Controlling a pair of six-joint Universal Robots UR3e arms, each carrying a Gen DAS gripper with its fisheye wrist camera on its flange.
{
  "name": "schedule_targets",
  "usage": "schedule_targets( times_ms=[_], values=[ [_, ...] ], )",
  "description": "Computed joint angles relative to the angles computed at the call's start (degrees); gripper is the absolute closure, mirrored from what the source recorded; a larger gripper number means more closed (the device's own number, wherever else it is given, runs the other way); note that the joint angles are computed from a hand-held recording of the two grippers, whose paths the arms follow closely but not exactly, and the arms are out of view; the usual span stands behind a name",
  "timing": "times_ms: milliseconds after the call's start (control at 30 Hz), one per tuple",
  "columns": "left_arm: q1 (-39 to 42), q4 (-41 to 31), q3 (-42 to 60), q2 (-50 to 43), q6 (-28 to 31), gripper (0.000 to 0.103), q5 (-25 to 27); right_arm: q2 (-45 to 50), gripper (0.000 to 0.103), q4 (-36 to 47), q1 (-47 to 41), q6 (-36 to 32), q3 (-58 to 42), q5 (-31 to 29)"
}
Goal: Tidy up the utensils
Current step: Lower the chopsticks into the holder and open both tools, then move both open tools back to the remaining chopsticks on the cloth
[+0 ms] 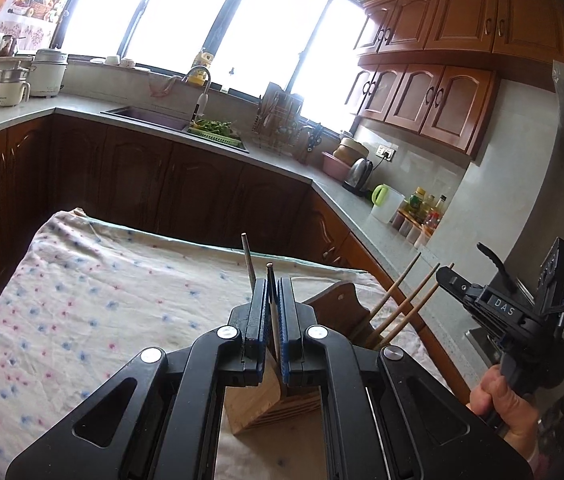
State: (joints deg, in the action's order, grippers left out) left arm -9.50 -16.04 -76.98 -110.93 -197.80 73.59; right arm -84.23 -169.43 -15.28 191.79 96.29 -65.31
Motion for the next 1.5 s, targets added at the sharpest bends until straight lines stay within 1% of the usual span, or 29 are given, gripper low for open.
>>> schedule_targets(
  times_ms=[67,100,133,533,567,600,667,700,733,767,800,833,867,967,1033,1100,1133,1167,1233,1300,1367,1500],
  values=[
    [-0.3,0.4,-0.1,-0.3,0.0,0.099,-0.2,0.6,0.098,1.2,0.0,-0.2,-0.3,0.4],
    [-0.7,-0.3,0.5,-0.5,0.3,0.099,0.4,0.6,0.098,-0.1,-0.1,-0.1,0.4,0.3],
    [-1.1,-0.3,0.7,-0.6,0.5,0.099,1.0,0.6,0.097,0.6,0.1,-0.3,0.1,-0.2],
    [-0.3,-2.3,1.6,-0.6,0.7,0.099,0.0,1.1,0.097,2.7,-0.4,0.1,-1.4,1.2],
    [-0.2,-2.6,1.7,-0.6,0.8,0.099,-0.2,1.2,0.097,2.8,-0.6,0.2,-1.4,1.6],
    [-0.2,-2.3,1.3,-0.3,0.8,0.099,-0.1,1.2,0.093,3.0,-0.9,0.2,-1.4,2.2],
    [0.0,-1.8,0.6,0.4,0.5,0.099,0.2,0.9,0.092,2.3,-1.5,0.7,-0.8,3.3],
    [0.0,-2.0,0.6,0.7,0.5,0.097,0.3,0.6,0.091,2.2,-1.7,0.8,-0.6,3.4],
    [0.2,-1.9,0.2,1.2,0.4,0.091,0.2,0.2,0.087,2.0,-1.7,0.9,-0.3,3.3],
    [0.2,-1.9,-0.3,1.7,0.2,0.081,0.4,-0.3,0.082,1.7,-1.9,1.2,0.2,3.5],
    [0.3,-1.4,-1.1,2.3,0.0,0.074,0.9,-0.9,0.069,1.1,-2.4,1.5,0.9,4.3],
    [0.2,-1.1,-1.9,3.0,-0.3,0.06,1.6,-1.5,0.057,0.5,-2.8,1.8,1.5,4.9],
    [0.0,-0.9,-2.8,3.8,-0.7,0.047,2.5,-2.3,0.053,0.0,-3.0,1.9,2.4,5.3],
    [0.2,0.3,-6.6,6.6,-1.1,0.037,3.4,-4.9,0.039,-0.6,-4.3,2.0,4.9,7.9],
    [0.0,-0.8,-8.5,8.5,-0.7,0.027,4.7,-7.2,0.019,-1.0,-5.5,1.9,7.4,10.1],
    [0.1,-1.0,-11.5,10.8,-0.2,0.026,4.9,-10.2,0.01,-0.5,-6.4,0.8,10.2,11.2],
    [0.0,-1.8,-12.8,12.0,0.2,0.022,5.4,-11.9,0.006,0.8,-6.7,-0.2,11.4,11.5],
    [-0.2,-2.5,-14.3,13.2,0.7,0.021,6.0,-13.8,0.004,2.8,-6.9,-1.9,12.5,11.6],
    [-0.2,-2.1,-18.3,15.9,1.5,0.02,6.2,-17.5,0.002,8.0,-6.6,-6.1,14.0,10.4],
    [-0.3,-2.6,-21.9,18.5,2.0,0.02,6.4,-20.9,0.001,14.1,-5.0,-9.9,14.8,6.9],
    [-0.2,-3.5,-25.5,21.2,2.5,0.02,6.1,-24.2,0.0,18.6,-3.7,-12.3,16.3,3.7],
    [-0.2,-5.0,-32.2,26.3,3.1,0.02,5.8,-29.3,0.0,24.4,-0.2,-14.4,19.8,-4.1]
  ],
)
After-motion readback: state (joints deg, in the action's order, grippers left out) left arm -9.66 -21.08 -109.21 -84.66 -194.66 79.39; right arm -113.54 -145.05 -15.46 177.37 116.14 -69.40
